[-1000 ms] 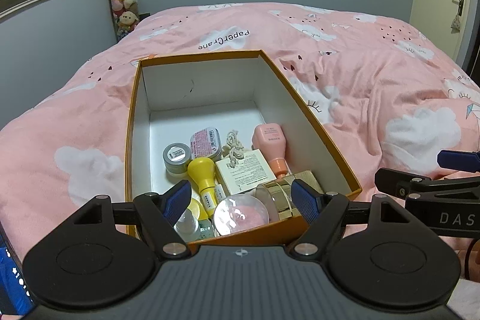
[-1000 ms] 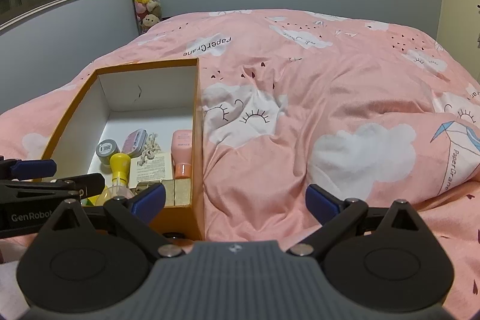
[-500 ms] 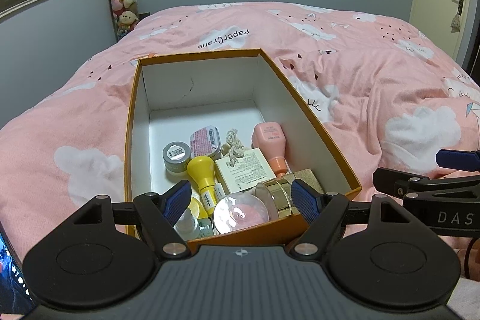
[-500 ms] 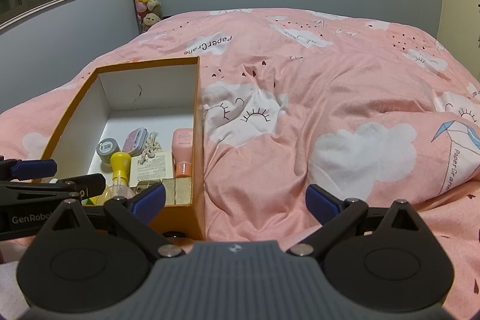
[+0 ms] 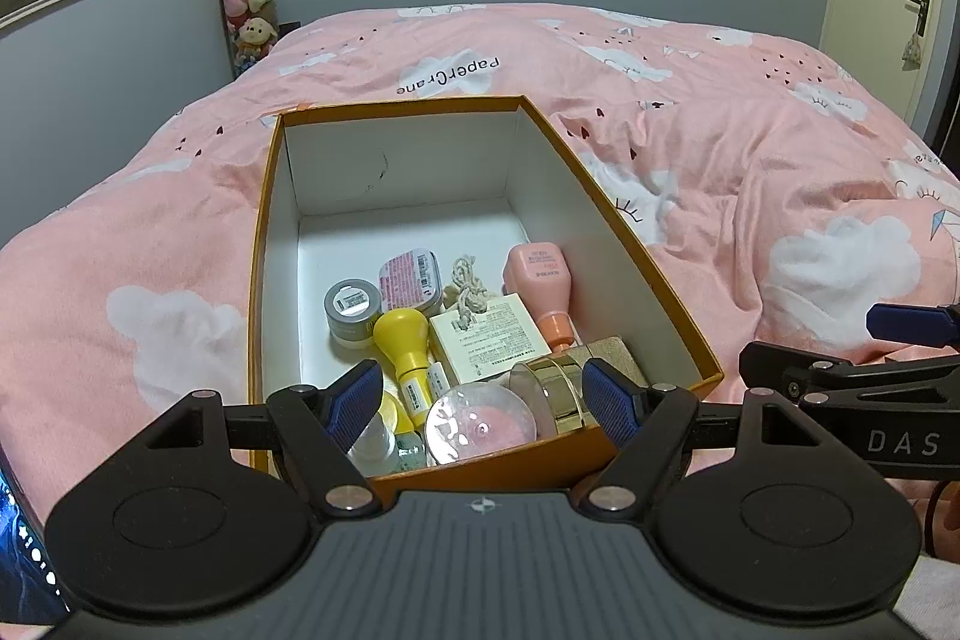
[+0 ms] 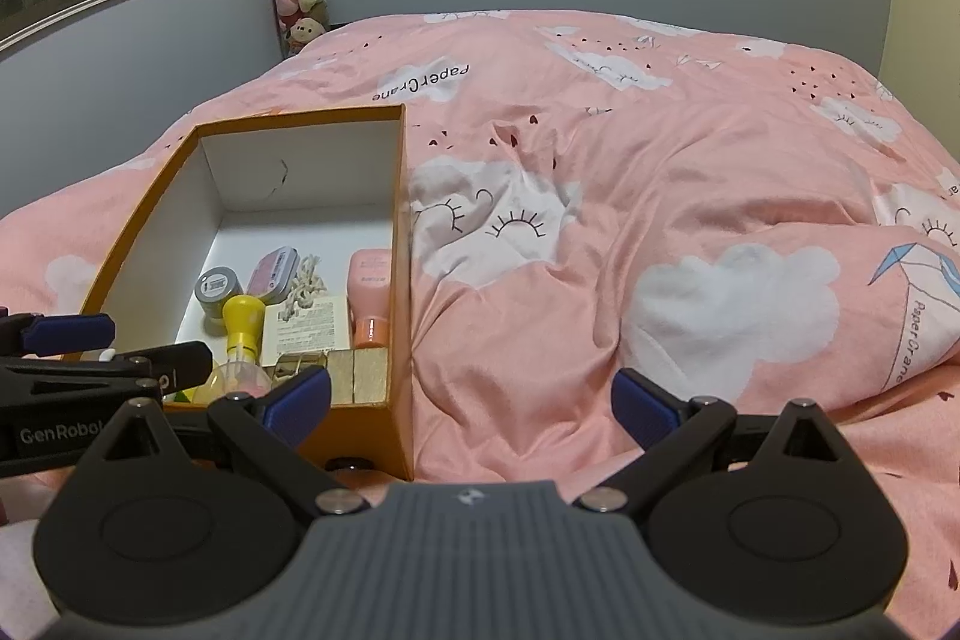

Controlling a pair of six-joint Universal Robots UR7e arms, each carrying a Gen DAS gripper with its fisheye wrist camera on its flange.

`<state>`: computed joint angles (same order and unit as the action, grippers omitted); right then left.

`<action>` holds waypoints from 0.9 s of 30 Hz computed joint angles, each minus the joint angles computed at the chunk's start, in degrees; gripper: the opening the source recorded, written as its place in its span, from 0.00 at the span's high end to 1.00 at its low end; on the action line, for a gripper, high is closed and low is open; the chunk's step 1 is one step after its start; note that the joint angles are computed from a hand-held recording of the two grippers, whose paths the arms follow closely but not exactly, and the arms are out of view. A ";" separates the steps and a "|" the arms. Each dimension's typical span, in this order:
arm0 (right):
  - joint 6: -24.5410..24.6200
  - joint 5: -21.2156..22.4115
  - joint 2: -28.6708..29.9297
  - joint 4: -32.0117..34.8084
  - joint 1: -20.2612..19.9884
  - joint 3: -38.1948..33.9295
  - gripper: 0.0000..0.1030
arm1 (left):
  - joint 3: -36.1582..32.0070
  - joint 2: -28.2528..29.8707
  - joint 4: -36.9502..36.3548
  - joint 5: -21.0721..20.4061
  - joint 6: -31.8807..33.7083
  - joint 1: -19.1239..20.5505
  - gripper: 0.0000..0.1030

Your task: Organize rigid objects

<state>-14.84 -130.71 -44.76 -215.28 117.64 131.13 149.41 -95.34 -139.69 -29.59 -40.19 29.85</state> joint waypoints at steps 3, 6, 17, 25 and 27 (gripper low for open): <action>0.09 0.11 -0.02 0.30 -0.09 -0.03 0.05 | 0.00 -0.03 0.96 0.06 -1.13 -0.43 0.14; 0.06 0.08 0.02 0.23 -0.05 -0.04 0.05 | -0.07 -0.01 1.24 -0.02 -1.50 -0.47 0.14; 0.06 0.13 0.11 0.16 -0.11 -0.07 0.05 | -0.23 0.08 1.82 -0.16 -2.16 -0.56 0.14; 0.13 0.09 0.11 0.25 -0.10 -0.10 0.05 | -0.24 0.15 1.80 -0.25 -2.32 -0.55 0.14; 0.10 0.14 0.14 0.30 -0.08 -0.06 0.05 | -0.25 0.17 1.82 -0.25 -2.40 -0.57 0.14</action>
